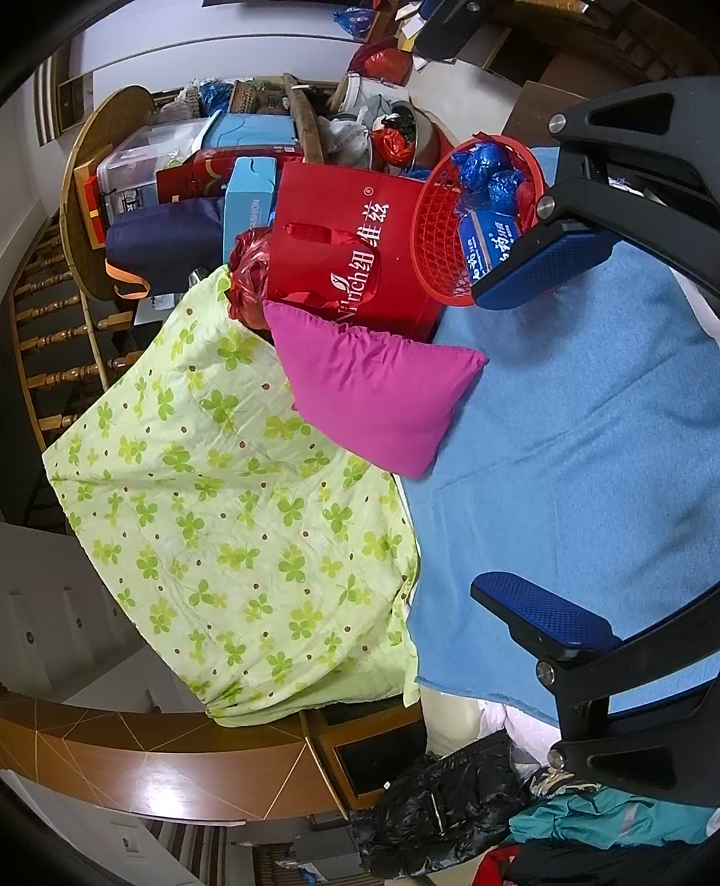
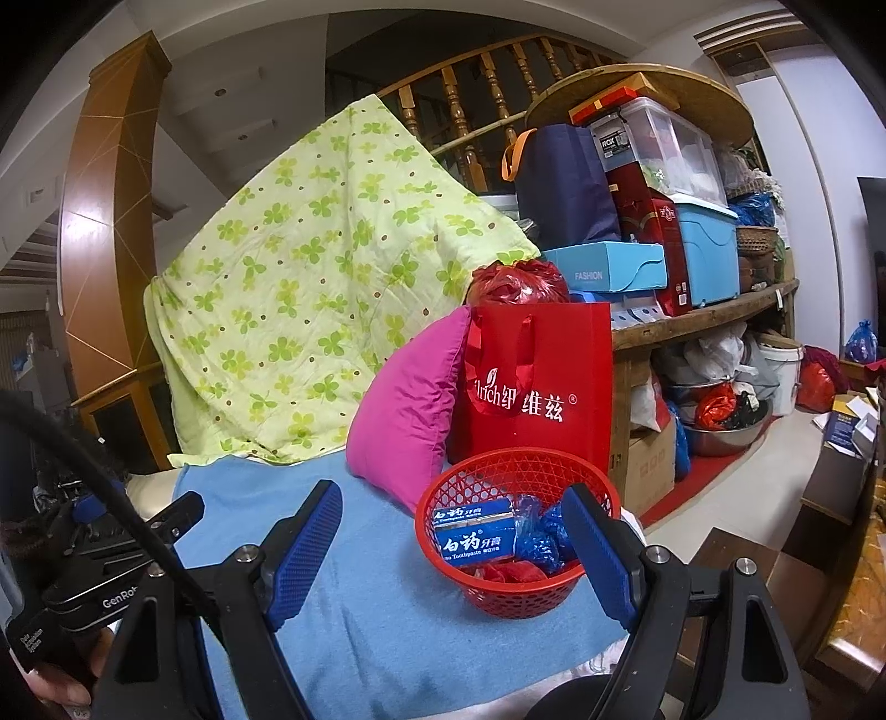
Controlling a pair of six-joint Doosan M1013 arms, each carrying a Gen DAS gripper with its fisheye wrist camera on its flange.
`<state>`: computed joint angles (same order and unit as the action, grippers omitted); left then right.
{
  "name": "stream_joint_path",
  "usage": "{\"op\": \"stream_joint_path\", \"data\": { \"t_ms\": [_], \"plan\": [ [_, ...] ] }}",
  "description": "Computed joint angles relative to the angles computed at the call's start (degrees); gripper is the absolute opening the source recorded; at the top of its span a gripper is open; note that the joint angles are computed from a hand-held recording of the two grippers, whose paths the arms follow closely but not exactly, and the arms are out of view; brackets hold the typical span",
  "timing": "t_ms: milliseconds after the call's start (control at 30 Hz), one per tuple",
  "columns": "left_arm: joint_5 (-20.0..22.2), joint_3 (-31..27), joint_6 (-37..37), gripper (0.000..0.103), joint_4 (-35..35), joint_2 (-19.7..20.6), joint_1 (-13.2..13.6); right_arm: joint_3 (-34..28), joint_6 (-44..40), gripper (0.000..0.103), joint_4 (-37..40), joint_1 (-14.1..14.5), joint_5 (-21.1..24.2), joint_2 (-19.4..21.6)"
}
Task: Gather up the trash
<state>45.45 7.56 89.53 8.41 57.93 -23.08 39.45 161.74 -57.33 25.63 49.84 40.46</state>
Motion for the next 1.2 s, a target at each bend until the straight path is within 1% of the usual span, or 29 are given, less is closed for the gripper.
{"op": "stream_joint_path", "data": {
  "t_ms": [433, 533, 567, 1000, 1100, 1200],
  "plan": [
    [-0.2, 0.6, 0.0, 0.096, -0.2, -0.2, 0.0, 0.4, 0.0, 0.084, 0.4, 0.0, -0.5, -0.2],
    [-1.2, 2.5, 0.4, 0.096, -0.4, -1.1, 0.1, 0.1, -0.2, 0.084, 0.5, 0.1, -0.5, 0.0],
    [-0.5, 1.2, 0.4, 0.096, -0.6, -0.5, 0.1, 0.1, -0.2, 0.084, 0.5, 0.1, -0.5, 0.0],
    [-1.8, 4.1, 1.0, 0.096, -1.3, -1.9, 0.2, -0.2, -0.4, 0.084, 0.5, 0.2, -0.5, 0.2],
    [-1.7, 3.9, 1.0, 0.096, -1.2, -1.8, 0.2, -0.1, -0.2, 0.084, 0.6, 0.2, -0.6, 0.1],
    [-2.4, 5.2, 0.9, 0.096, -1.0, -2.4, 0.1, -0.1, -0.2, 0.084, 0.5, 0.2, -0.5, 0.1]
  ]
}}
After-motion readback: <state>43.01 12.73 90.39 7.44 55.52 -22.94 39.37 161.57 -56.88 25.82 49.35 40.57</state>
